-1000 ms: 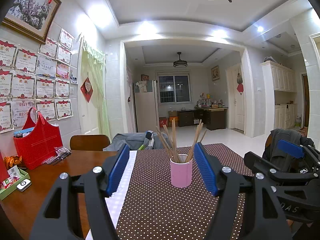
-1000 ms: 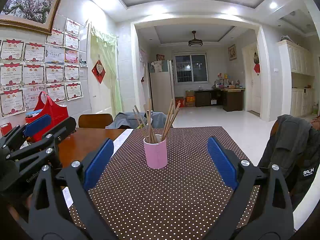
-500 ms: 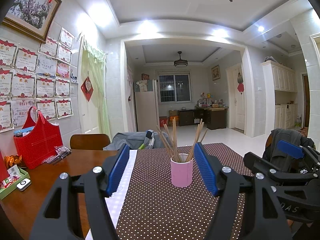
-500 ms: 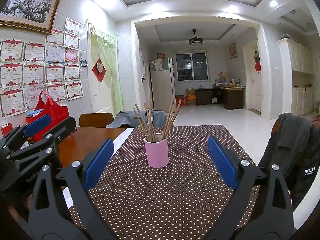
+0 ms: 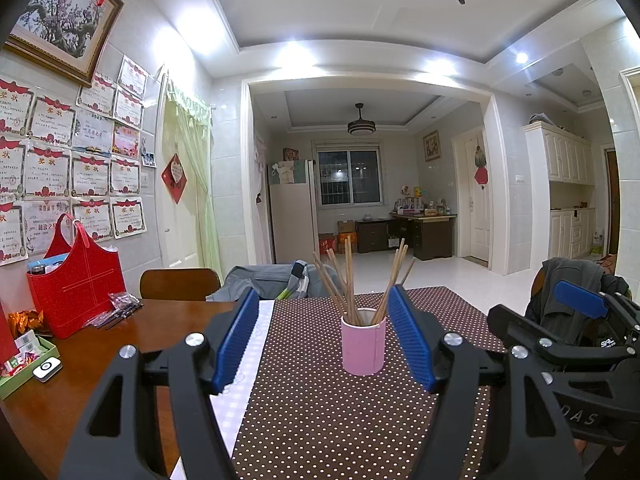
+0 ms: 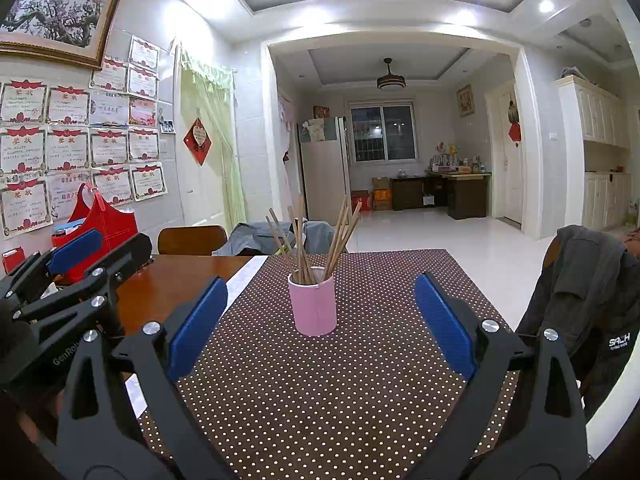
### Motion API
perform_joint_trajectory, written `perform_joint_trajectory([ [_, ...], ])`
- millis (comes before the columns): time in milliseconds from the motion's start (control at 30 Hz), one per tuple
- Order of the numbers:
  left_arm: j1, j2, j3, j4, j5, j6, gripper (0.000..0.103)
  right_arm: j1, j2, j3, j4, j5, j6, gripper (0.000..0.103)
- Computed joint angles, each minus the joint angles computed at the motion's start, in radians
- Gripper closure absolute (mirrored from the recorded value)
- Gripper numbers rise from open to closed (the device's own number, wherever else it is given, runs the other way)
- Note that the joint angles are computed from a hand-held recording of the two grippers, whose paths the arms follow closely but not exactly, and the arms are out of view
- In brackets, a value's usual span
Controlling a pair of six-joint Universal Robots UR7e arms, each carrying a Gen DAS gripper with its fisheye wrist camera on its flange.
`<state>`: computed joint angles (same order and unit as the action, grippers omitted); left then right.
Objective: Organize utensils
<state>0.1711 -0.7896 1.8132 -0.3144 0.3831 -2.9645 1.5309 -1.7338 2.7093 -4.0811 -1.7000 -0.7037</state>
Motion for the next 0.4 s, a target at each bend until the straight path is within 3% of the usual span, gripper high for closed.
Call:
perform_joint_trajectory([
  [400,0.022,0.015,-0.014,0.053,0.019,-0.046,0.037,0.059,0.045,-0.005,-0.023,-0.076,0.011,0.01],
])
